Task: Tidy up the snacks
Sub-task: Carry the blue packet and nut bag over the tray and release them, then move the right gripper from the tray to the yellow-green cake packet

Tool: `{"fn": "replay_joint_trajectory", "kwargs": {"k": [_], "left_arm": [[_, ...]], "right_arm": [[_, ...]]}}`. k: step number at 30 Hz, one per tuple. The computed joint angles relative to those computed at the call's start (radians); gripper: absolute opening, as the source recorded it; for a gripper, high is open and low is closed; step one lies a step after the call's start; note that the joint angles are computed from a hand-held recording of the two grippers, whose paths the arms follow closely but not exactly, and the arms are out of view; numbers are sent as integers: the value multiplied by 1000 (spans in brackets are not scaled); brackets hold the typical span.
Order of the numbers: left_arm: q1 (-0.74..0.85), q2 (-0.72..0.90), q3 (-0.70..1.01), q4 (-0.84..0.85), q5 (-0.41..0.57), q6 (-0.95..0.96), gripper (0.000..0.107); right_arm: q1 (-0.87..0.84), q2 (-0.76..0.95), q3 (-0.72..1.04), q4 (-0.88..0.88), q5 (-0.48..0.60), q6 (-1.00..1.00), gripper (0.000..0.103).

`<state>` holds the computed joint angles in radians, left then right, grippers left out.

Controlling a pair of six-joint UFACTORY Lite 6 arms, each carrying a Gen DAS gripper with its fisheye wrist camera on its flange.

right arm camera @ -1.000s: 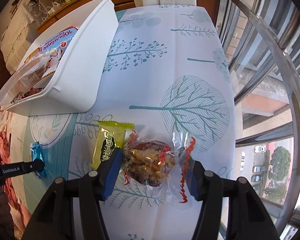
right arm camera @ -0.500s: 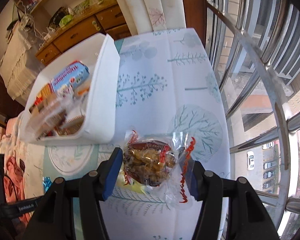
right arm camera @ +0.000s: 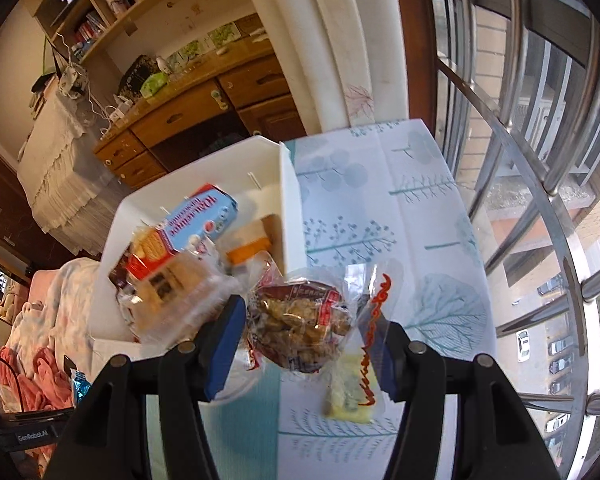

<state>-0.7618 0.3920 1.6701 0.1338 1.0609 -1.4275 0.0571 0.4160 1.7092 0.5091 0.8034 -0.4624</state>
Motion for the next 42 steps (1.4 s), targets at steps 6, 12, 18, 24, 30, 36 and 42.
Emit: {"fn": "replay_joint_trajectory", "kwargs": {"k": [6,12,18,24,30,36,42], "left_arm": [[89,-77,29,59,85,114,23],[199,-103,51,87,83,235,23],[269,-80,118,134,64,334,23],[318,-45,169,125,-6,449,23],[336,-49,144,73,-127,535,24],[335,-75,114,62,-174,543,59],[337,-124,58,46,-170,527,72]], "right_arm": [[93,-22,2,-17,-51,75,58],[184,-17,5,-38,-109,143,58],[258,11,23,-81,-159,222,59],[322,36,39,-139,-203,297,59],[362,2,-4,-152,-260,319,58],[383,-14,-14,-222,-262,404,60],[376,-79,-74,-248,-272,439,65]]}}
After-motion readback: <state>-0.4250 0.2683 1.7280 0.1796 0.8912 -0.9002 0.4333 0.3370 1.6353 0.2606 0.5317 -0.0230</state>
